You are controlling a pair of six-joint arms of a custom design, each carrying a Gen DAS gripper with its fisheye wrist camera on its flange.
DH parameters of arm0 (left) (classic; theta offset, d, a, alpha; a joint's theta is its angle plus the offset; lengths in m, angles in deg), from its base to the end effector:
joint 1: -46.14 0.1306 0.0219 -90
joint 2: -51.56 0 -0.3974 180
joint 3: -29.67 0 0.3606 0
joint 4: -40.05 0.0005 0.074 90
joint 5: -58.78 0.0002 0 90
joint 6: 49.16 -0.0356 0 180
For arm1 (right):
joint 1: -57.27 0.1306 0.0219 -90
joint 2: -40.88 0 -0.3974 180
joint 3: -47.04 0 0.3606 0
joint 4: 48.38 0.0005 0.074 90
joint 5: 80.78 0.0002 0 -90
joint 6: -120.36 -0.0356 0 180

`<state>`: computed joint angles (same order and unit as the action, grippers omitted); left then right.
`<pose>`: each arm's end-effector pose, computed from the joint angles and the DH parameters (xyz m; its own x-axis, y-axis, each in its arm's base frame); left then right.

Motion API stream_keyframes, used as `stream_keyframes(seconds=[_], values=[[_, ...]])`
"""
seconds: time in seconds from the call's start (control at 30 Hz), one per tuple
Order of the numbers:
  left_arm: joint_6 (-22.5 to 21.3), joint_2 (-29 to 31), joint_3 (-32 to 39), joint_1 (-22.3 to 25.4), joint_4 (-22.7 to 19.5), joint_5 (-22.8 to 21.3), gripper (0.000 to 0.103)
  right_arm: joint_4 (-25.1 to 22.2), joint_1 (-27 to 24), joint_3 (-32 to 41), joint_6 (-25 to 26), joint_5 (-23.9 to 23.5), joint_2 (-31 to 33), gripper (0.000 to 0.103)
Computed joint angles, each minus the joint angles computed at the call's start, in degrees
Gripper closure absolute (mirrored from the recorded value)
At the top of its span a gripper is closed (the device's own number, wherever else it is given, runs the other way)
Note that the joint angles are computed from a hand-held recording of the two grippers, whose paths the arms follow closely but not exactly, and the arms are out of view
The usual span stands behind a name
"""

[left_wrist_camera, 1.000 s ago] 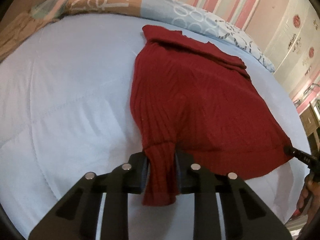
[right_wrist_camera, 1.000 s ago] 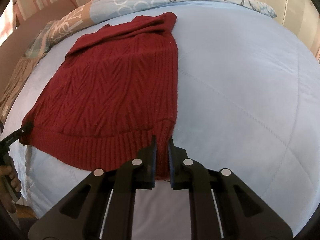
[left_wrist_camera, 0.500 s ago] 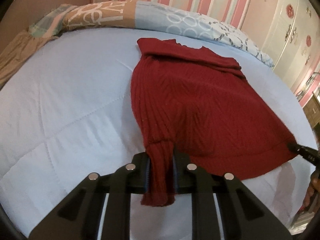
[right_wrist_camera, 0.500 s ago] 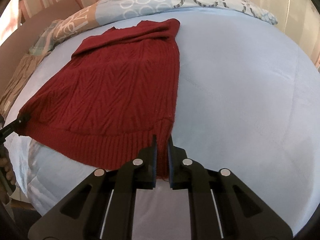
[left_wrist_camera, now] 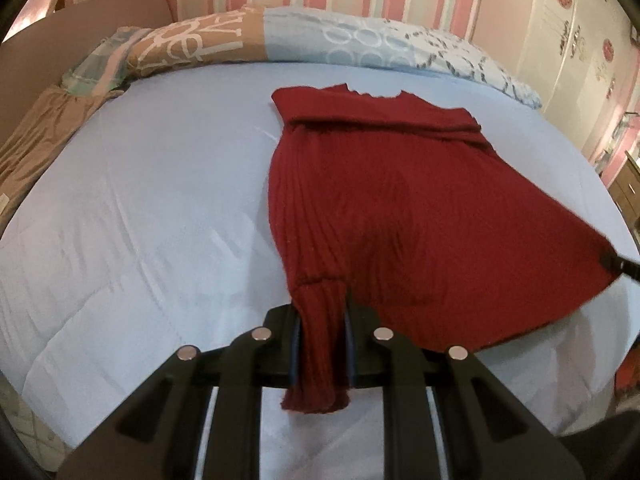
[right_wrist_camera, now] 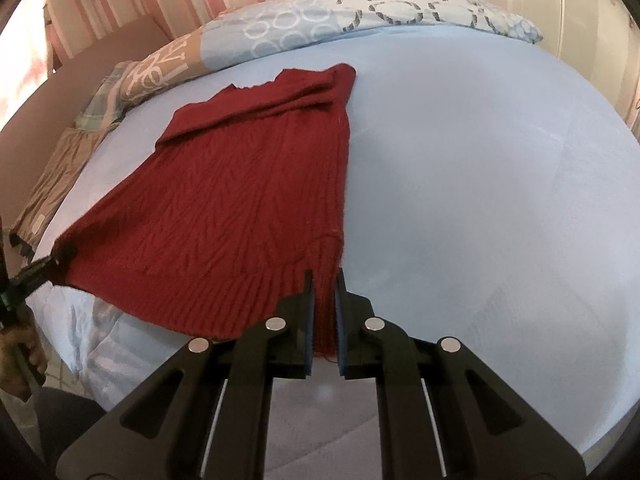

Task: Fold small clothes
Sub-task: 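Hold the hem with both tools and fold it up toward the collar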

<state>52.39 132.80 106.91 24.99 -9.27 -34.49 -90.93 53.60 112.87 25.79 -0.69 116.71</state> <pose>0.3609 -0.1380 0.4102 -0.7986 0.0946 -0.5944 0.1720 0.9822 -0.0748 0.3456 -0.0165 0.3666 -0.7930 0.1295 -0.5952 0.0219 0.9826 0.1846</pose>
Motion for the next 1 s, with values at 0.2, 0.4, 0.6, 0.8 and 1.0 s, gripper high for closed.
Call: stream_keyframes(seconds=[0.2,0.4,0.6,0.8,1.0], values=[[-0.02,-4.34,-3.06,-1.15,-1.76,-0.06,0.086,-3.48,0.19,-1.12,-0.59,0.48,-4.59,0.094],[0.40,-3.09,-0.35,-0.29,-1.60,0.15,0.086,-2.93,1.73,0.65,-2.81,1.80,-4.22,0.094],[-0.32,2.93,6.83,1.41,-0.39,0.90,0.086,-1.71,1.94,7.93,-3.21,2.22,2.73,0.094],[-1.39,12.94,17.98,2.79,0.57,0.10,0.086,-0.66,1.12,17.77,-3.97,0.97,12.61,0.094],[-1.96,24.22,31.34,4.65,-2.14,0.27,0.085,-3.07,-0.51,32.13,-4.79,-0.47,25.01,0.093]])
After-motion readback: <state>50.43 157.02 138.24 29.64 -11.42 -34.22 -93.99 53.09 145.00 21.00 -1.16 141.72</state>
